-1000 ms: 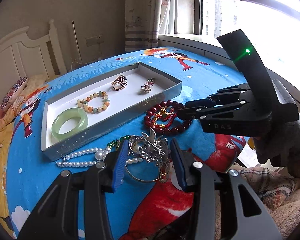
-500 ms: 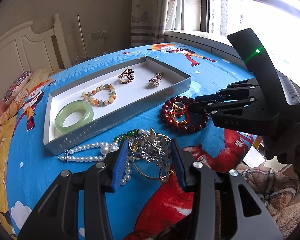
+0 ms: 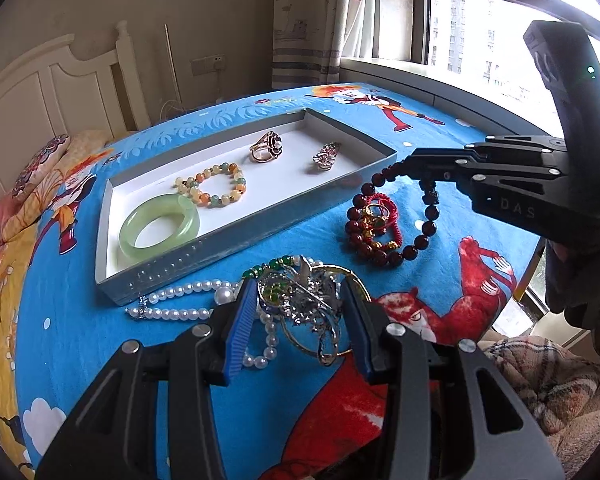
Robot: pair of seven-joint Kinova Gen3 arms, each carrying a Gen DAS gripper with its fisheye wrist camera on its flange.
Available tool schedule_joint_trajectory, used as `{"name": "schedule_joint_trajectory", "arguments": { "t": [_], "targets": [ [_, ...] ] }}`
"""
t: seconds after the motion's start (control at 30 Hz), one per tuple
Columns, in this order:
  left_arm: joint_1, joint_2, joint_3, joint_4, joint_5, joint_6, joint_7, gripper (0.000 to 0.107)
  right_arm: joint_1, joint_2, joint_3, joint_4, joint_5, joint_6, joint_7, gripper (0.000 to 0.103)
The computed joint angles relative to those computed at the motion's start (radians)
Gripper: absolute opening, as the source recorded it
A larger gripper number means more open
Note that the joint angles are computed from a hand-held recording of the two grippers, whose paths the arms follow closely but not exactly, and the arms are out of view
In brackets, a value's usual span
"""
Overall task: Organize jewelry
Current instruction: 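Grasp the red bead bracelet with the right gripper while the left grasps the silver brooch, then carry the red bracelet and silver brooch into the tray and open both grippers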
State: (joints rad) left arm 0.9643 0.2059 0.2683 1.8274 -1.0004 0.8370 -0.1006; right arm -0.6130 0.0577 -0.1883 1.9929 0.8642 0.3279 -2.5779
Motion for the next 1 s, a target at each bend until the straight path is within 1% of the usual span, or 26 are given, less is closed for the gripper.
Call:
{"name": "schedule_joint_trajectory", "arguments": {
  "t": [0.13, 0.27, 0.3, 0.5, 0.7, 0.8, 1.0],
  "targets": [
    [0.002, -0.007, 0.001, 0.007, -0.006, 0.01, 0.012, 0.042, -0.009, -0.041, -0.016, 0.022, 0.137, -0.008, -0.129, 0.012],
    [-0.002, -0.006, 0.004, 0.002, -0.003, 0.025, 0.013, 0.042, 0.007, -0.065, -0.061, 0.027, 0.245, 0.006, -0.224, 0.012],
    [-0.002, -0.003, 0.005, -0.002, 0.001, 0.033, 0.01, 0.042, 0.012, -0.068, -0.067, 0.027, 0.255, 0.004, -0.232, 0.012],
    [0.011, 0.011, 0.003, -0.033, 0.01, 0.104, 0.001, 0.042, 0.033, -0.071, -0.087, 0.021, 0.28, 0.005, -0.258, 0.012],
    [0.006, 0.009, -0.001, -0.058, 0.026, 0.146, -0.004, 0.042, 0.031, -0.063, -0.092, -0.007, 0.307, 0.022, -0.266, 0.012],
    [0.0, 0.006, -0.003, -0.069, 0.026, 0.162, -0.006, 0.042, 0.028, -0.057, -0.087, -0.024, 0.315, 0.024, -0.261, 0.012],
    [-0.018, 0.0, -0.005, -0.106, 0.018, 0.195, -0.034, 0.042, 0.013, -0.02, -0.064, -0.076, 0.297, 0.02, -0.211, 0.012]
  ]
}}
